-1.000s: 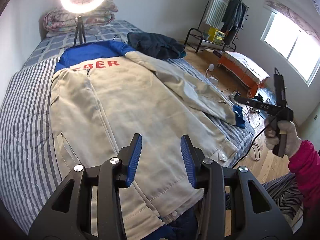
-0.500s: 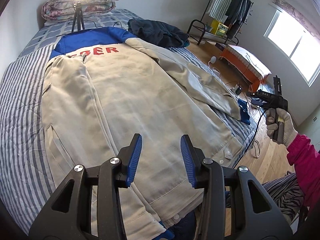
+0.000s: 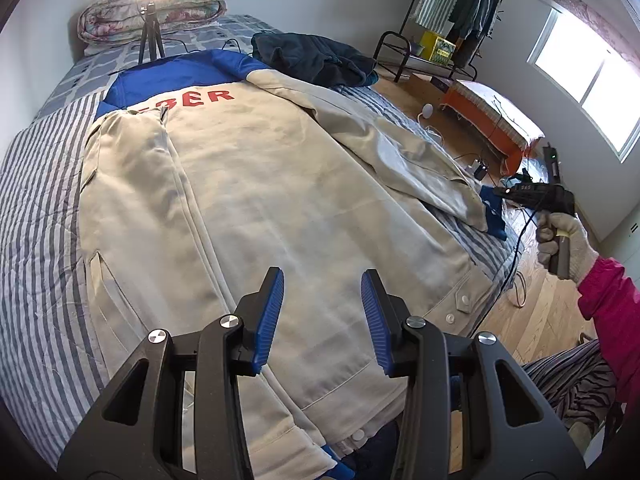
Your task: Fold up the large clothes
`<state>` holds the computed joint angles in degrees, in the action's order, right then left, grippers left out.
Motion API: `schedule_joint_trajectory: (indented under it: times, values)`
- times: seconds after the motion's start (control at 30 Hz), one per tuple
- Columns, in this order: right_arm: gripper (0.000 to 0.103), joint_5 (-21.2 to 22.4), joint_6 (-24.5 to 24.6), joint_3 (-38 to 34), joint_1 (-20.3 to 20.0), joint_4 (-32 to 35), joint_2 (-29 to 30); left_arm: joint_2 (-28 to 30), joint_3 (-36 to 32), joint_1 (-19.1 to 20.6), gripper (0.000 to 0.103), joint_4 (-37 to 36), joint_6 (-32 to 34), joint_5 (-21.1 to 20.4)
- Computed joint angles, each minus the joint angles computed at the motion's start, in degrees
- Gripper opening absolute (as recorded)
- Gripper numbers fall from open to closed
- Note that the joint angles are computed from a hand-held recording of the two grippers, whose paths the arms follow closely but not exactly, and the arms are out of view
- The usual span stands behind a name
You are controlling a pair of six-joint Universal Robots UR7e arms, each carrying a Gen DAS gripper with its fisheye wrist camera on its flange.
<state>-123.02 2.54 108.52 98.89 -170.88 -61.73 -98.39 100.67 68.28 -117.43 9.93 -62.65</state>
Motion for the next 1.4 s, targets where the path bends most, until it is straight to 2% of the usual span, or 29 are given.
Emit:
schedule_joint_trajectory:
  times: [0.1,0.27,0.47,0.57,0.67,0.8,0.93,1.03,1.1,1.17,1.3,1.33,1.4]
  values:
    - [0.0,-0.7,-1.2,1.3,2.5,-2.3,-0.8,-0.2,0.1,0.1,0.041,0.0,0.0,0.3]
    - [0.0,2.0,-5.7,2.5,8.3,-5.7,-1.1,-0.6,0.0,0.4,0.041,-0.5,-0.2,0.6]
    - [0.0,10.4,-11.7,2.0,15.1,-5.1,1.3,-1.2,-0.5,0.7,0.041,-1.3,-1.4,0.6]
    - [0.0,14.5,-16.1,1.4,18.2,-2.3,4.0,-1.4,-0.9,1.2,0.041,-1.6,-2.2,0.6]
    - [0.0,17.9,-20.3,0.5,20.2,3.5,7.2,-1.7,-1.3,1.8,0.041,-1.7,-3.1,0.6]
    - [0.0,17.4,-27.5,-0.8,22.4,12.7,12.0,-2.0,-1.5,2.4,0.041,-1.5,-3.9,1.1]
    - [0.0,17.1,-30.4,-1.2,22.6,20.0,13.6,-2.1,-1.4,2.9,0.041,-0.6,-4.4,1.3]
    - [0.0,18.6,-31.1,-0.2,21.7,21.3,12.4,-1.6,-1.5,4.0,0.041,0.9,-6.3,-0.1]
    - [0.004,20.7,-31.4,0.1,21.2,21.7,11.1,-1.0,-1.4,4.6,0.041,2.1,-7.4,-1.2]
    - [0.034,22.3,-30.1,0.3,20.5,21.5,9.5,-0.8,-1.0,5.0,0.041,2.9,-8.5,-2.4]
    - [0.037,30.3,-26.9,2.0,17.0,18.4,4.5,-1.1,0.6,5.5,0.043,4.7,-10.8,-6.3]
    - [0.04,31.1,-25.3,2.7,15.9,16.9,3.3,-1.0,1.1,5.7,0.048,5.1,-11.7,-7.3]
    - [0.041,28.7,-21.2,3.0,14.3,14.8,2.6,-0.9,2.0,6.1,0.05,5.4,-12.8,-8.9]
